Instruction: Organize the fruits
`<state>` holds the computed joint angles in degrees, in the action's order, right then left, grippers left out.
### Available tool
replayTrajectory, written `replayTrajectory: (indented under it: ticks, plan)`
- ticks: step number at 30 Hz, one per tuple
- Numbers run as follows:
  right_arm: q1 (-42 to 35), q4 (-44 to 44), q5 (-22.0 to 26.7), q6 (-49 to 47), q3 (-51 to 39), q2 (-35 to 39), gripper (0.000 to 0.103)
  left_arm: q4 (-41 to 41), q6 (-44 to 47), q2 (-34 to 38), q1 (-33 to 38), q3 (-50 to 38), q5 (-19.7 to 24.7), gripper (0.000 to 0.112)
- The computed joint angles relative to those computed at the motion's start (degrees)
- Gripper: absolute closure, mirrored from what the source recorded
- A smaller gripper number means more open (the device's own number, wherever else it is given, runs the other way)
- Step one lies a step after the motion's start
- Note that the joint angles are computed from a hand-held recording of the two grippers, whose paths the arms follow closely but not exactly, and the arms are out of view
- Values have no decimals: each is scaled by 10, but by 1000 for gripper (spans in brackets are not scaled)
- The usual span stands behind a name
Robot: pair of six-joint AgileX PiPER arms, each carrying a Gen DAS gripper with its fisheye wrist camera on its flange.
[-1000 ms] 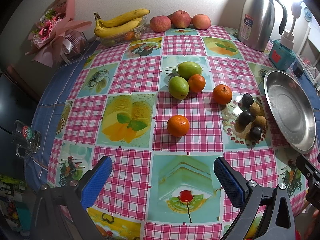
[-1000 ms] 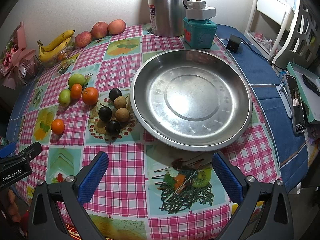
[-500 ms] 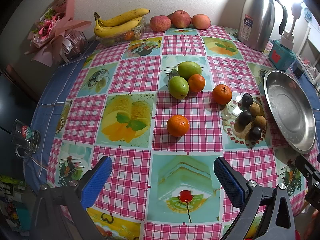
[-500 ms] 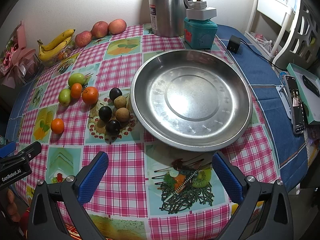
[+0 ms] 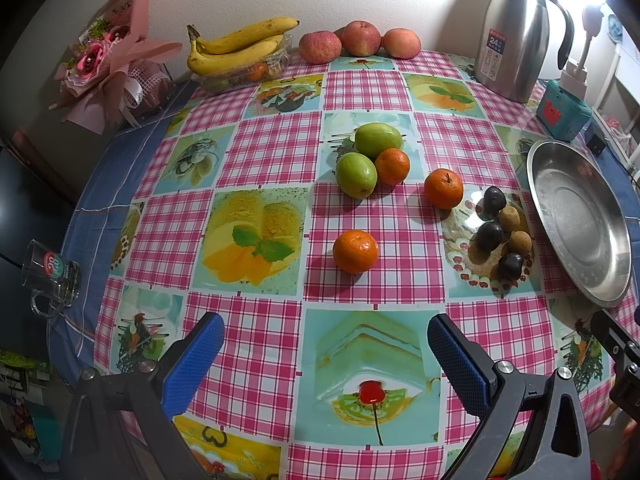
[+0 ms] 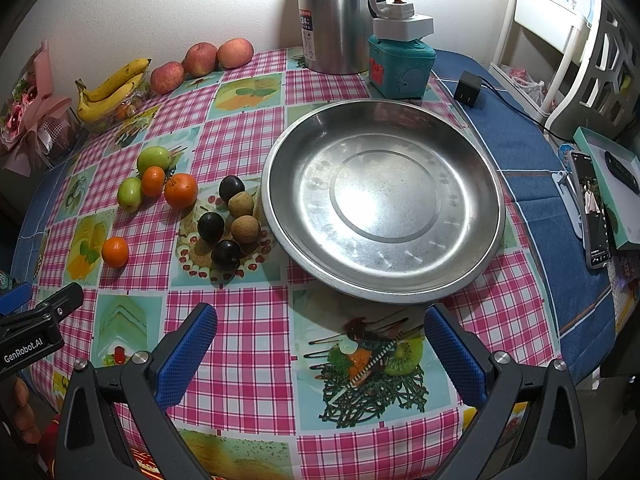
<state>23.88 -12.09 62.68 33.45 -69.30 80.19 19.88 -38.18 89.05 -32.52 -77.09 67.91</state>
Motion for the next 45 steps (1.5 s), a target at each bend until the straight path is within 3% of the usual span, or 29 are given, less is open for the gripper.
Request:
replayTrajectory:
  ticks: [18,28,36,41,45]
  plan:
    - [10,-9,4,4,-2,5,0,-17,9,-2,9,2,-9,10]
    - [0,0,-16,7,6,-6,0,-95,49,-11,62,10,-38,9]
    - [22,8,-22,-13,-33,29,1,-146,94,47,108,-41,-51,9]
    - [40,36,22,-24,-106,96,13,-164,117,100,125,-90,-39,9]
    - [48,66,49,-25,-166,154,22,-134,108,147,122,-142,5,9]
